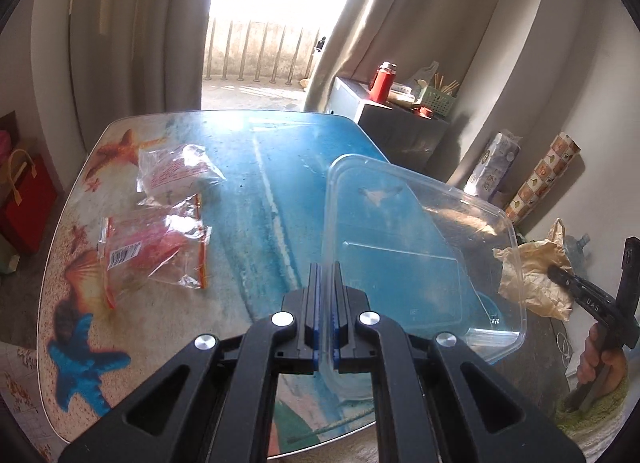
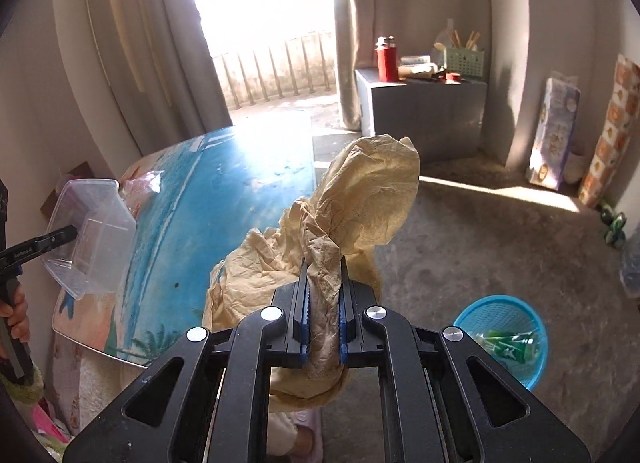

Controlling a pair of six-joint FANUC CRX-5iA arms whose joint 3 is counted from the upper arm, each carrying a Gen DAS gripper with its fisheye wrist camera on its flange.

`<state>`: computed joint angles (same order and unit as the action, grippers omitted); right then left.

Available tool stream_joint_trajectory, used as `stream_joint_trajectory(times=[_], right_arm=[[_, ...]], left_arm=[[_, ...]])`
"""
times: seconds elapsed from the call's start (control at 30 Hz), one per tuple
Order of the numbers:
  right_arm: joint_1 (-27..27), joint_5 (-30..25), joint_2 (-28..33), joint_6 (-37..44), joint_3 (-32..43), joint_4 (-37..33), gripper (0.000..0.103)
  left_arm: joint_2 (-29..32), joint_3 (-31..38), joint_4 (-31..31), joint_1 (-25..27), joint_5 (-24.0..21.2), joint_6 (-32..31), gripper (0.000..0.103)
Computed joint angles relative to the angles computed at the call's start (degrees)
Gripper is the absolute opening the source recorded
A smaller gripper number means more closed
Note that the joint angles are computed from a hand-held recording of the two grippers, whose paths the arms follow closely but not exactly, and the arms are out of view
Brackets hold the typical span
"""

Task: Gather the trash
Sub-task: 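Carry the tissue with the right tool while the left tool carries the box to the wastebasket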

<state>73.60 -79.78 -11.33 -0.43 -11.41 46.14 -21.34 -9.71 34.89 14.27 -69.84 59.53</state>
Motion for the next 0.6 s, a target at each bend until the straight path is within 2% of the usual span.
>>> stream_joint_trajectory(times=[0.17, 0.33, 0.6], right_arm=[[6.28, -12.99, -7.31, -11.21, -6.74, 0.98, 0.009], [12.94, -23.46, -13.29, -21.65, -11.82, -1.86, 0.009], [18.40, -30.59, -18.99, -31.96, -17.09, -8.75, 0.009]], left_arm=[[2.58, 3.66, -2.64, -10.99, 3.37, 1.83, 0.004], [6.52, 7.62, -6.22, -22.55, 6.43, 4.18, 0.004], [14.06, 13.27, -14.09, -38.87, 9.30, 11.17, 0.004]])
